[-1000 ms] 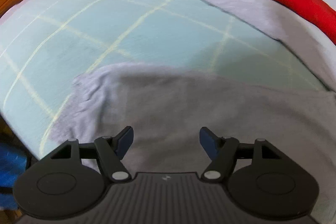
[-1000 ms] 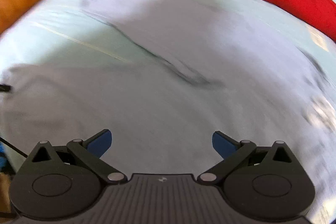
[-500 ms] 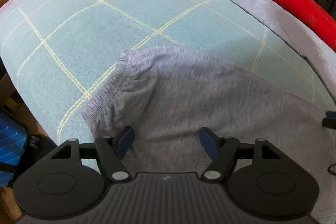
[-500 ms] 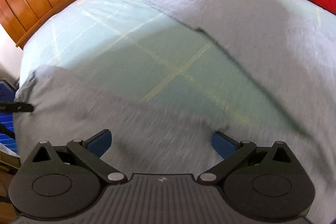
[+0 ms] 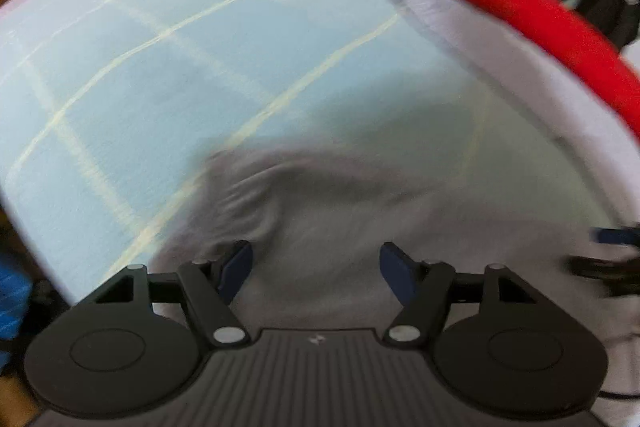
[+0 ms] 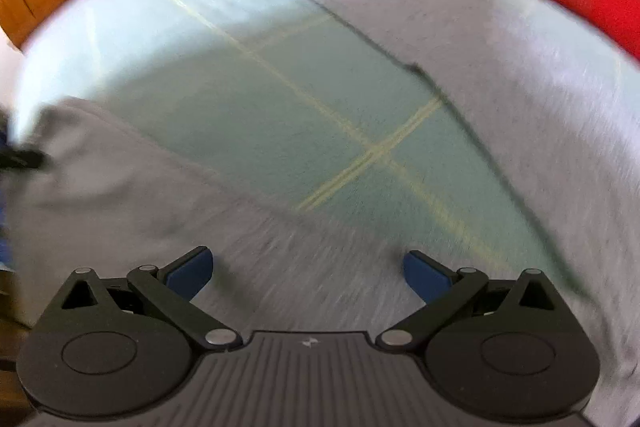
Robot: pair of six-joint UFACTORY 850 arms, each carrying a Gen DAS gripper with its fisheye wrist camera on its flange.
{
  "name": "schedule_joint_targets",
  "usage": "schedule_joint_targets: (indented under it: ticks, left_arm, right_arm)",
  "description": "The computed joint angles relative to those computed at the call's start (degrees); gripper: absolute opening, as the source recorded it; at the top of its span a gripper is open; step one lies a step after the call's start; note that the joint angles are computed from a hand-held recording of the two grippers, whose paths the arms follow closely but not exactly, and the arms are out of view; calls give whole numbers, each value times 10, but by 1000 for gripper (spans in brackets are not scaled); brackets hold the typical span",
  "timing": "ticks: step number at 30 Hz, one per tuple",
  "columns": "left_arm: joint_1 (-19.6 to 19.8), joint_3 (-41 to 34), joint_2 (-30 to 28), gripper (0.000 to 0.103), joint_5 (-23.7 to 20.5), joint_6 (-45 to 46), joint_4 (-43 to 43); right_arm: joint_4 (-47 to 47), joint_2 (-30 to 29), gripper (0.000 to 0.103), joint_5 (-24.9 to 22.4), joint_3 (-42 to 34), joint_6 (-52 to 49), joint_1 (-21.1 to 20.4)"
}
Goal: Fold clothes
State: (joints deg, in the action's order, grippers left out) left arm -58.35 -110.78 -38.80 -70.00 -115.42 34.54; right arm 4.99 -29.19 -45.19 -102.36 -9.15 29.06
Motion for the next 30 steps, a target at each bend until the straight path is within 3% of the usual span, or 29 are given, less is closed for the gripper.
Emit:
schedule_joint_targets:
  ticks: [2,6,9,14,19,23,27,30]
  left_arm:
    - [4,4,3,70,50,10,32]
    - [23,20,-2,71,158,31,55]
    - [43,33,-11,71,198,41,74]
    - [55,41,-2,71,207,25,86]
    - [38,45,14,72,210,22,62]
    - [35,44,9,73,225,61,14]
    - [41,15,-17,73,196,90,21]
    - [42,-23,-31,73,157,96,22]
  right_arm:
    - [-40,-17,103,12,-18,35,9]
    - [-45,-31,103,-8,-56,52,11]
    - [-44,-24,103,-30,-62,58,10]
    - [-23,-1,103,-71,-55,65,2]
    - [24,25,103,-91,-21,52,-9]
    - [37,32,103,-69,22,45,-11]
    - [14,21,103,-13,33,52,-9]
    - [42,13,103,-3,22,8,-17]
